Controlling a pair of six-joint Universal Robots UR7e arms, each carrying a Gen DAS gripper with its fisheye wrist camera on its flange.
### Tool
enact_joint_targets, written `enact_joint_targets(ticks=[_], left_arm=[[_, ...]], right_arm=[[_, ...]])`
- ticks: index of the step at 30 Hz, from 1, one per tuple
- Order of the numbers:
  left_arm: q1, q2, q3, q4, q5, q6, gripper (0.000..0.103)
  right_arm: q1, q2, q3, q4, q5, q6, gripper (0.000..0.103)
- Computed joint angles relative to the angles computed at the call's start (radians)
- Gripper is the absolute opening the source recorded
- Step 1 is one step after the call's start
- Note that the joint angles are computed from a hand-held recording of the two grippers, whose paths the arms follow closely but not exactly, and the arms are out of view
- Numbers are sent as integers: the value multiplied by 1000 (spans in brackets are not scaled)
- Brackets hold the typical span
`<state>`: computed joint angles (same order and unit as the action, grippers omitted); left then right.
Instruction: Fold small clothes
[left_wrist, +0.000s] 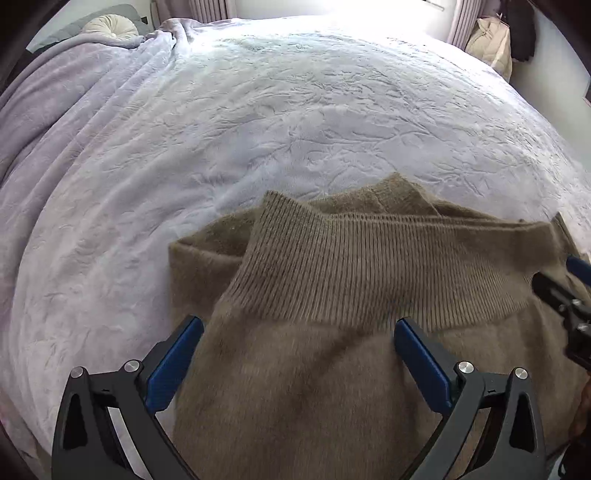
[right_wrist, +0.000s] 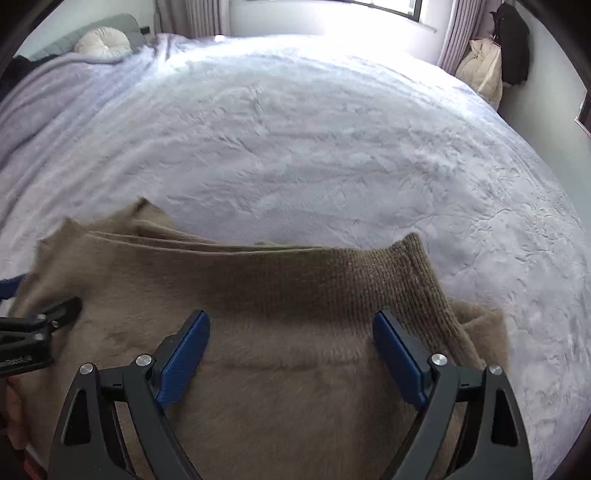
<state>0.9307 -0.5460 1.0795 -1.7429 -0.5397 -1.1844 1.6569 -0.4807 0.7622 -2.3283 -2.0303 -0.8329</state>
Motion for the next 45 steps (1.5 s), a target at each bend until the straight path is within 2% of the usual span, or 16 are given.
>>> enact_joint_targets(ticks=[3, 6, 9, 12, 15, 18, 21, 23, 26, 32, 35, 37, 38, 39, 42, 45], left_arm=[[-22, -42, 74, 23, 15, -57, 103], [-31, -109, 211, -98, -16, -59, 103], [-25, -160, 333, -292, -67, 3, 103], [-37, -203, 400, -377, -71, -15, 103], [-49, -245, 450, -364, -55, -63, 103], [-32, -279, 545, -573, -157, 80, 103], [-19, -283, 596, -711, -185, 191, 103], [-9, -286, 619, -795, -207, 244, 103], [6, -292, 650, -904, -241, 315, 103], [4, -233, 556, -908, -297, 397, 102], [10, -185, 486, -876, -297, 436, 82], [13, -177, 470, -875, -295, 443, 50], [16, -181, 472, -886, -304, 435, 43], [16, -189, 479, -896, -311, 423, 28], [9, -198, 481, -884, -312, 398, 24], [-8, -162, 439, -803, -234, 400, 24]], right_arm=[[-2, -114, 183, -85, 78, -53, 92], [-12, -139, 220, 38, 58, -79, 92], [-18, -157, 265, 6, 63, -174, 92], [-11, -140, 186, 92, 72, -108, 92], [-11, -168, 187, 104, 131, -85, 92], [-20, -199, 235, 102, 157, -99, 92], [-31, -179, 295, 16, 77, -160, 94], [-44, -205, 376, -112, 128, -212, 96], [-49, -209, 381, -122, 144, -203, 96], [-58, -222, 410, -163, 163, -226, 97], [-49, -220, 406, -158, 145, -220, 97], [-47, -215, 401, -156, 134, -222, 97], [-45, -213, 397, -154, 126, -222, 97], [-42, -211, 392, -148, 117, -219, 97], [-28, -201, 349, -85, 104, -148, 97], [-7, -156, 280, -84, 98, -94, 97]])
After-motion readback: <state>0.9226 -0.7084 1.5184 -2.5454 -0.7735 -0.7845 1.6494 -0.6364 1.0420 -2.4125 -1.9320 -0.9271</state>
